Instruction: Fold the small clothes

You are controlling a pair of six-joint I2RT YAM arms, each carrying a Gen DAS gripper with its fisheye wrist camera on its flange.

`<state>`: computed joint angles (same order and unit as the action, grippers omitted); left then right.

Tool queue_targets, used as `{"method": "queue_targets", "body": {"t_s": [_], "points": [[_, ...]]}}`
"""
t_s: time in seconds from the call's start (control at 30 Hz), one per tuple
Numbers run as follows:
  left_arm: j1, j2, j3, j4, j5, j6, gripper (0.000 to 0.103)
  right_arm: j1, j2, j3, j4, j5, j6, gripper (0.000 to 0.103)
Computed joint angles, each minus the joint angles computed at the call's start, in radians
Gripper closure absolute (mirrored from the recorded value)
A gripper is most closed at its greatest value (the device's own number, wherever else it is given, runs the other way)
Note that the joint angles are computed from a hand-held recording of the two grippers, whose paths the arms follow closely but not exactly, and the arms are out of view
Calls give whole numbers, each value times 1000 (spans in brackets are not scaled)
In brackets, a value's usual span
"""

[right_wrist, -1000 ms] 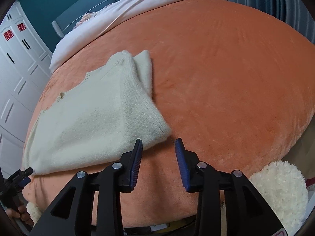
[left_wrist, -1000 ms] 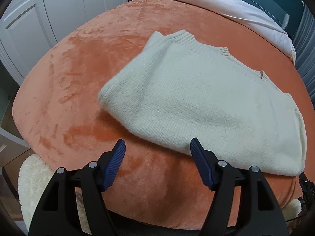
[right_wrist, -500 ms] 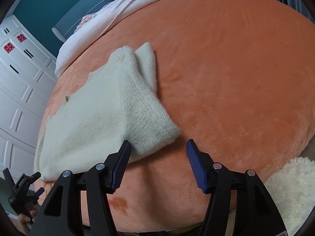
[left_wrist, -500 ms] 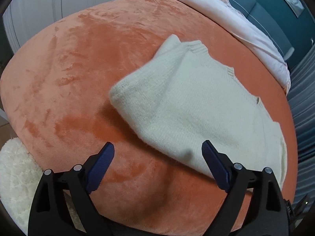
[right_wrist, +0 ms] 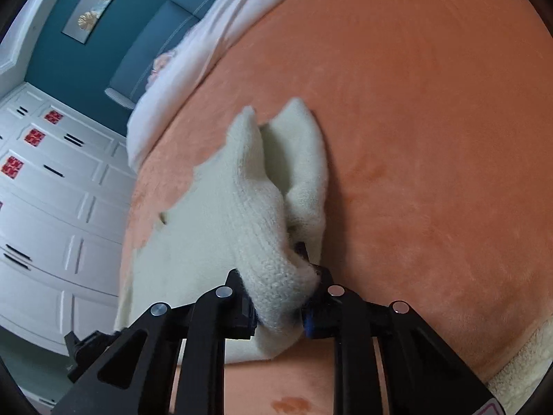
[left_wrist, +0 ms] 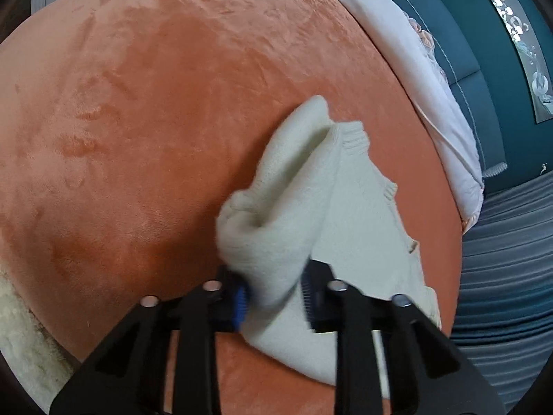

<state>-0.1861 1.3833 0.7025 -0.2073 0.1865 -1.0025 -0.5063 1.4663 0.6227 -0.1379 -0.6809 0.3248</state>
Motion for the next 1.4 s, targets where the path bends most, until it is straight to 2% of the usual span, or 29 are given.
{"method": "queue_targets", "body": {"t_s": [0.07,0.17,0.23,0.3,0.37,0.43,0.47,0.5,0.57,0.6,0.63,0.7,0.73,0.83,0.9,0.93,0.97,1.0,1.07,1.1,1.13,1.17,1.27,1.33,1.4], "points": [[27,-108,-6,-39,51,16,92,-22,-104,38,-82,-59,-7,88],[44,-268,6,-192,80,70,94,-47,-259,85,-274,-94,-110,89],[41,-357,-20,-286,96,95,94,-88,-348,87,-430,-87,-230,89],[36,-445,-84,-367,106,112,94,-175,-367,57,-569,-83,-377,88],[-14,-495,-176,-395,66,110,94,-229,-324,-2,-618,8,-513,85],[-51,-481,-228,-406,15,100,94,-247,-273,-59,-594,114,-561,81],[-64,-503,-237,-426,-12,75,94,-272,-277,-72,-595,114,-572,79],[-67,-546,-238,-445,-35,59,91,-290,-310,-70,-612,105,-573,73],[-105,-601,-185,-493,-118,59,73,-274,-435,-56,-611,140,-542,65],[-134,-591,-145,-507,-177,73,52,-245,-495,-51,-593,177,-520,58],[-182,-571,-94,-517,-256,83,35,-219,-544,-49,-572,204,-512,49],[-243,-489,-13,-476,-347,145,25,-125,-565,-27,-512,233,-476,41],[-244,-433,15,-439,-347,184,20,-65,-550,-21,-474,262,-448,40],[-227,-248,56,-290,-320,265,19,118,-412,-6,-331,377,-409,39],[-202,-95,91,-214,-284,276,19,173,-298,-4,-222,445,-398,39],[-180,-39,103,-178,-247,287,20,211,-245,13,-199,468,-352,39],[-167,19,126,-164,-240,281,22,209,-195,19,-172,445,-325,39],[-163,64,148,-166,-255,264,26,187,-126,31,-134,400,-302,39],[-136,130,163,-132,-213,267,39,171,-10,70,-106,372,-253,43],[-119,151,168,-121,-183,271,63,166,34,88,-99,359,-238,71],[-103,168,178,-120,-144,271,91,157,75,121,-116,337,-231,94],[-90,164,184,-125,-114,268,95,146,89,149,-139,303,-223,94],[-81,60,160,-104,-135,288,95,107,-31,144,-110,170,-200,95],[-76,22,170,-117,-145,301,95,95,-99,150,-91,135,-189,95],[-76,67,206,-133,-169,312,95,100,-90,156,-44,154,-180,94]]}}
